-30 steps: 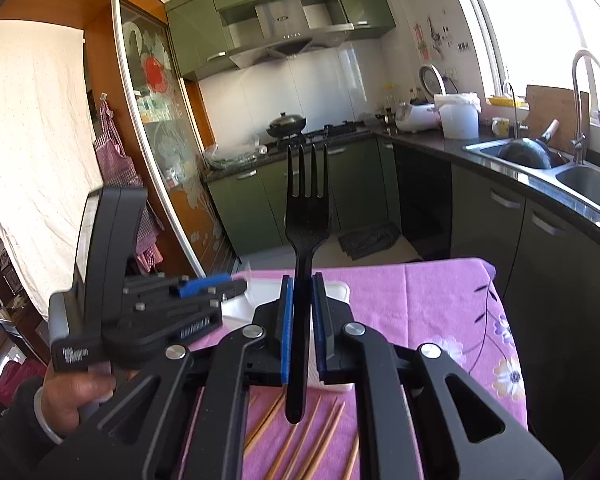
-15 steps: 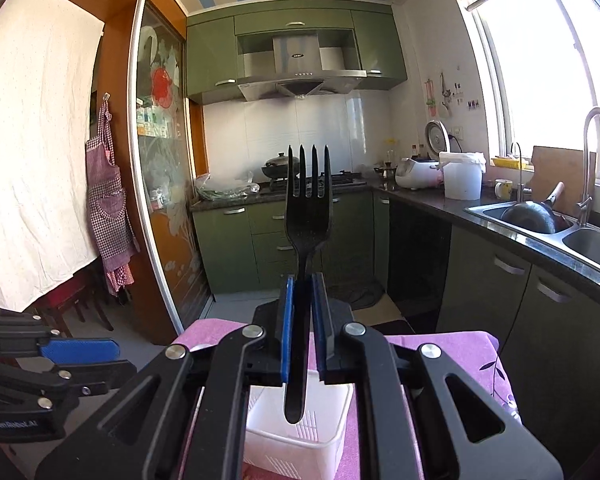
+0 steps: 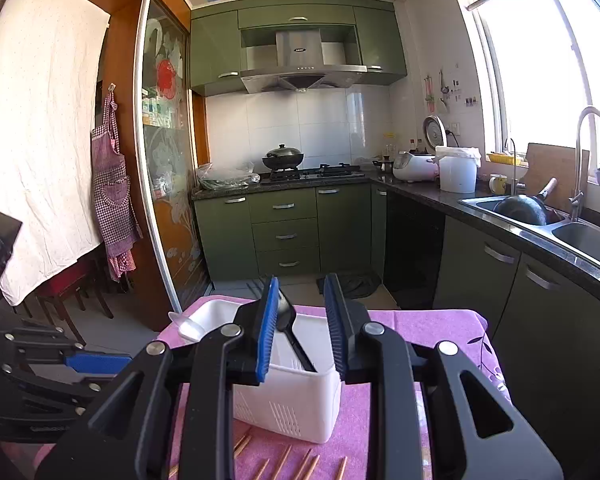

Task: Organize utensils
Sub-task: 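Lower the black fork into the white holder and open the right tool, then grasp a bamboo chopstick with the left tool, then lift the chopstick upright with the left tool while the right tool grasps another chopstick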

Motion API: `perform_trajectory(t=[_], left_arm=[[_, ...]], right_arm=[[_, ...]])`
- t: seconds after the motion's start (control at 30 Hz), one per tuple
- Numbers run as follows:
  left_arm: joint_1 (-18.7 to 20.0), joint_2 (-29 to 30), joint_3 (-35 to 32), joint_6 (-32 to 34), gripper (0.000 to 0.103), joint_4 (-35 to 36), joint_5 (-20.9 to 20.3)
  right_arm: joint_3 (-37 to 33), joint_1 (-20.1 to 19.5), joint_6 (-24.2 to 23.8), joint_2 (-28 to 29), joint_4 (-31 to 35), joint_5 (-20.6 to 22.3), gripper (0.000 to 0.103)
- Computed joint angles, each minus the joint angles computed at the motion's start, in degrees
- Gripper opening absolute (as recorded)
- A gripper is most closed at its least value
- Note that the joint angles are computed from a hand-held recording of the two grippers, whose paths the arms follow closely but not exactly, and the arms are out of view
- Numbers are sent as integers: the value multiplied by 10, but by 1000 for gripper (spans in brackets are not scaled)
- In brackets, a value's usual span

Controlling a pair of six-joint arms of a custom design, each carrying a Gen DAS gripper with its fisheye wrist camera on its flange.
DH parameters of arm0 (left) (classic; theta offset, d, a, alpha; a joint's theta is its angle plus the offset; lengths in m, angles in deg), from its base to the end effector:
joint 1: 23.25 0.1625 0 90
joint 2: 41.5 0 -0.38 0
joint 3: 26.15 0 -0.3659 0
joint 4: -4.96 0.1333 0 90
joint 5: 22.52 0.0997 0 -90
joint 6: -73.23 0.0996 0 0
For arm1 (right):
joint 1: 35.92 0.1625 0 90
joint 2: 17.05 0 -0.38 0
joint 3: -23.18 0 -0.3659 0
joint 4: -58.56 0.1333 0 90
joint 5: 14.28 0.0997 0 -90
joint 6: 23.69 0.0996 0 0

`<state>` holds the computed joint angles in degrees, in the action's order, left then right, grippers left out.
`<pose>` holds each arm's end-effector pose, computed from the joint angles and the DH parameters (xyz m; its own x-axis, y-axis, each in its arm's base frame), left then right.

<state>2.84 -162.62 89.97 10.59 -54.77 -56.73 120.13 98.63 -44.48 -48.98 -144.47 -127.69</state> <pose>-0.1156 -0.2968 0.4265 -0.6892 -0.0498 -0.7228 0.4352 0.7691 -0.4680 0.4959 -0.3701 0.0448 -0.6385 -0.5743 0.5123 -0.7444 0.2919 -0.6005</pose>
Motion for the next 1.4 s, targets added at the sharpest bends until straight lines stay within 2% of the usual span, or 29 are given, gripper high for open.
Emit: perform_trajectory(t=[0.1, 0.2, 0.3, 0.4, 0.5, 0.7, 0.87, 1.03, 1.17, 1.27, 1.4], left_arm=[[26, 4, 13, 13, 26, -8, -34], [62, 14, 29, 31, 26, -19, -66], [106, 19, 41, 57, 25, -45, -100], [137, 26, 47, 77, 19, -60, -118], [161, 36, 49, 91, 19, -76, -131], [194, 66, 45, 101, 19, -81, -151], [207, 75, 45, 102, 19, -78, -146], [216, 83, 40, 127, 8, -95, -155], [219, 87, 33, 134, 7, -95, -155], [206, 75, 28, 125, 6, -92, -149], [158, 44, 8, 93, 6, -58, -136]], right_arm=[[28, 15, 31, -38, 60, -49, 28], [50, 16, 94, -77, 184, -82, 29], [66, 2, 164, -107, 321, -89, 29], [84, -18, 206, -126, 403, -81, 29], [93, -23, 217, -128, 432, -97, 29], [89, -42, 236, -129, 484, -81, 29], [77, -42, 238, -125, 507, -79, 29], [69, -46, 248, -123, 535, -68, 29], [58, -54, 260, -120, 570, -56, 29], [49, -61, 273, -117, 600, -44, 29], [37, -69, 280, -108, 624, -42, 29]])
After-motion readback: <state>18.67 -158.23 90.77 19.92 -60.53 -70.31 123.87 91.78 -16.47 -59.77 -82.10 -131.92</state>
